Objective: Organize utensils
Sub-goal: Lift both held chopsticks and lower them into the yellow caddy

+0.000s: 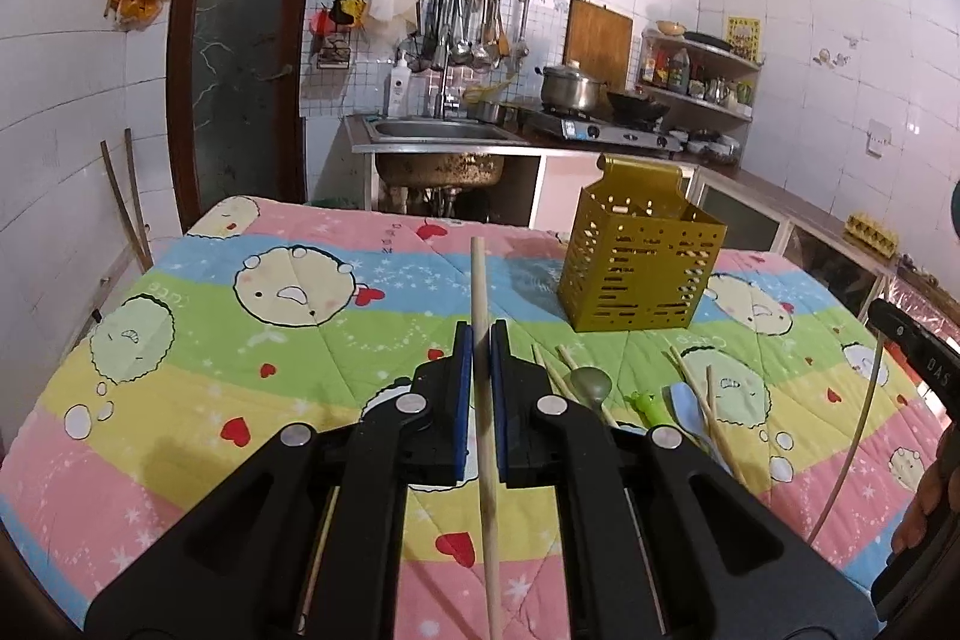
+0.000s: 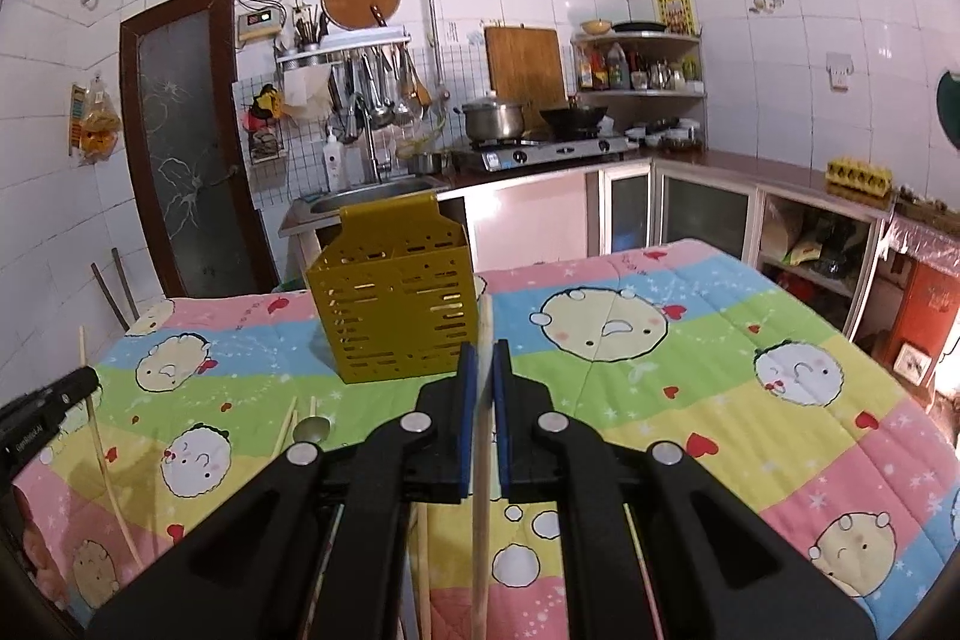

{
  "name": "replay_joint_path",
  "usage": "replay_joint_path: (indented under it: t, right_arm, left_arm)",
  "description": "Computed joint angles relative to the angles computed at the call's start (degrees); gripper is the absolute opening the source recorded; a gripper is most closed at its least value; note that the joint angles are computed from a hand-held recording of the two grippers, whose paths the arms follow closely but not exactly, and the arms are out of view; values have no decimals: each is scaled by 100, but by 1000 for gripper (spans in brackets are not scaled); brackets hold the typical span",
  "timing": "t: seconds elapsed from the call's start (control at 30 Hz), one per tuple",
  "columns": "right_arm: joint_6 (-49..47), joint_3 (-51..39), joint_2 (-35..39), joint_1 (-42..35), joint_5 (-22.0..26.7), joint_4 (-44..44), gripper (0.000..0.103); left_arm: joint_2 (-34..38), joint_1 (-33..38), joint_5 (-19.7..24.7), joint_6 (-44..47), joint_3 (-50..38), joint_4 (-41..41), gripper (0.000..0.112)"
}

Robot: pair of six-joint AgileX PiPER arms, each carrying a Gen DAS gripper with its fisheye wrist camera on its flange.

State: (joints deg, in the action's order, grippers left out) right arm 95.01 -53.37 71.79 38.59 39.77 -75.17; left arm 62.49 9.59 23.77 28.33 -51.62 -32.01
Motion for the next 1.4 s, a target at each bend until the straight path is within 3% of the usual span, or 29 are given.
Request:
replay_joint_path:
  t: [0.33,0.5,0.67,0.87,1.0,1.2,1.33,1.4]
  right_arm:
    - [109,-4,-123,321,393,-441,6]
    - [-152,-320,-59,-73,61,-446,6]
    - [-870,-1166,287,-872,-699,-40,6]
    - [-2542,-3238,1482,-1746,-1548,1185,6]
    - [-3695,-4906,2531,-2029,-1665,2175,6]
    - [-5568,-8128,4536,-2219,-1075,3948,6]
    - [-6537,-9931,5728,-2264,-618,4796,6]
    - [-6744,-10202,6058,-2282,-556,4945,6]
  left_arm:
    - [-308,-118,-256,291,36,-336,4]
    - [-76,-533,-333,-656,-464,559,4]
    - [512,-1183,-363,-2045,-1537,1952,4]
    - [1910,-1763,-191,-3481,-3622,3167,4]
    - [3031,-2164,28,-4571,-5249,4376,4]
    - [4817,-2278,518,-4508,-7890,4310,4]
    - [5616,-2311,528,-4323,-8622,4309,4]
    - [5760,-2241,424,-4118,-8501,4019,4]
